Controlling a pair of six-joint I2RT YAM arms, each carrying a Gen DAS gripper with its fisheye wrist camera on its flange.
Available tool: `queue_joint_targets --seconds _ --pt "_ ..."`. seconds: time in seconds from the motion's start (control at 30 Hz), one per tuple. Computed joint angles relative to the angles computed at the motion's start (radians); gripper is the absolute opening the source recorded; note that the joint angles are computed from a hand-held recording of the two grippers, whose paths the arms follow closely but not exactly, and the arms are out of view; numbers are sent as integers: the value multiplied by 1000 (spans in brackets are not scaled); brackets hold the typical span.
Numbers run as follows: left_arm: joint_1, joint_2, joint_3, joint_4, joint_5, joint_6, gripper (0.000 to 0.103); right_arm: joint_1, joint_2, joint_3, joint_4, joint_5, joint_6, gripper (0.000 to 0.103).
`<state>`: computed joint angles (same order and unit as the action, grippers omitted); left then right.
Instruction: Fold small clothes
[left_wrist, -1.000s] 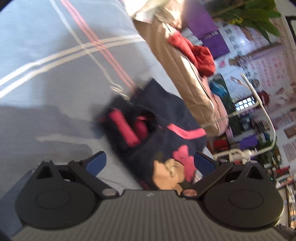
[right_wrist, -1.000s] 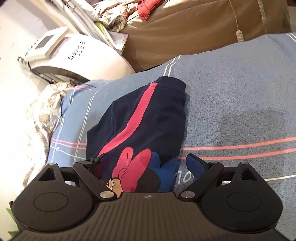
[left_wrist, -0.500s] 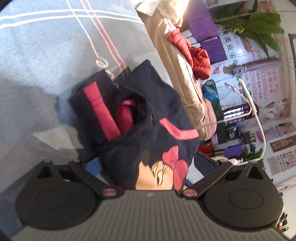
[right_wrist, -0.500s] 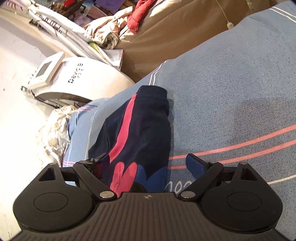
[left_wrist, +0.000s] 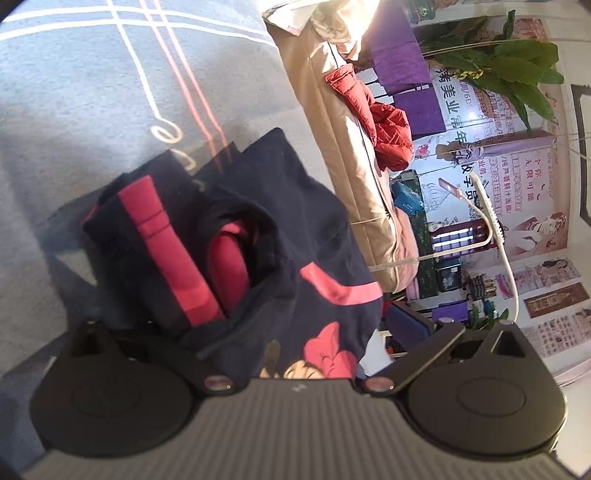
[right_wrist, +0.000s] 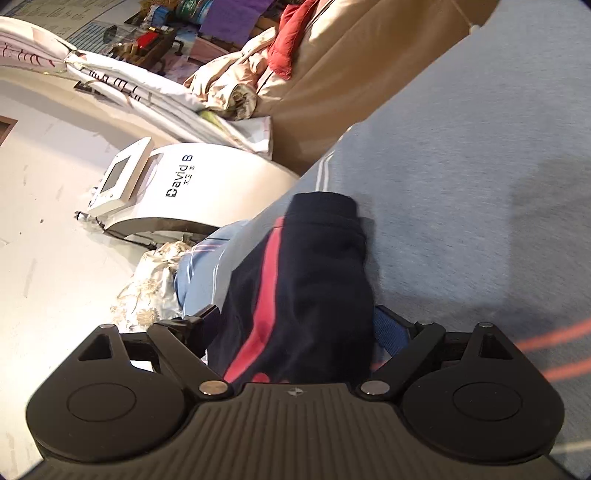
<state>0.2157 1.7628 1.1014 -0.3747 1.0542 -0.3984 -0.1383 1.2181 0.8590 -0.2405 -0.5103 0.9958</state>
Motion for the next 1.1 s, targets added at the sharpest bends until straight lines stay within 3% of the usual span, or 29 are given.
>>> queue_joint_targets --seconds 0.23,0.3,0.43,0.5,0.57,0.67,0.77,0.83,1.0,1.1 --pt "-39 36 17 76 -18 -56 103 -6 82 17 87 -16 32 103" --pt "-49 45 28 90 -26 -90 103 -3 94 27 81 -22 4 103" --pt "-74 29 46 39 -80 -18 103 7 130 65 43 -24 -62 103" --pt "-92 13 33 63 -123 -40 103 17 156 98 -5 -1 -93 100" --pt "-111 4 36 64 -164 -57 102 18 169 114 -45 30 -86 61" --pt "-143 2 87 -11 -229 -30 97 11 163 108 -63 38 -81 45" --pt "-135 -2 111 -70 -272 -24 72 41 166 160 -143 96 -125 42" --pt "-127 -3 122 -114 -304 -28 44 72 177 215 -208 150 -165 41" --pt "-138 23 193 -210 -349 42 38 142 209 343 -348 277 -283 36" --pt "-153 49 270 -304 -399 111 28 171 216 401 -402 328 -328 34"
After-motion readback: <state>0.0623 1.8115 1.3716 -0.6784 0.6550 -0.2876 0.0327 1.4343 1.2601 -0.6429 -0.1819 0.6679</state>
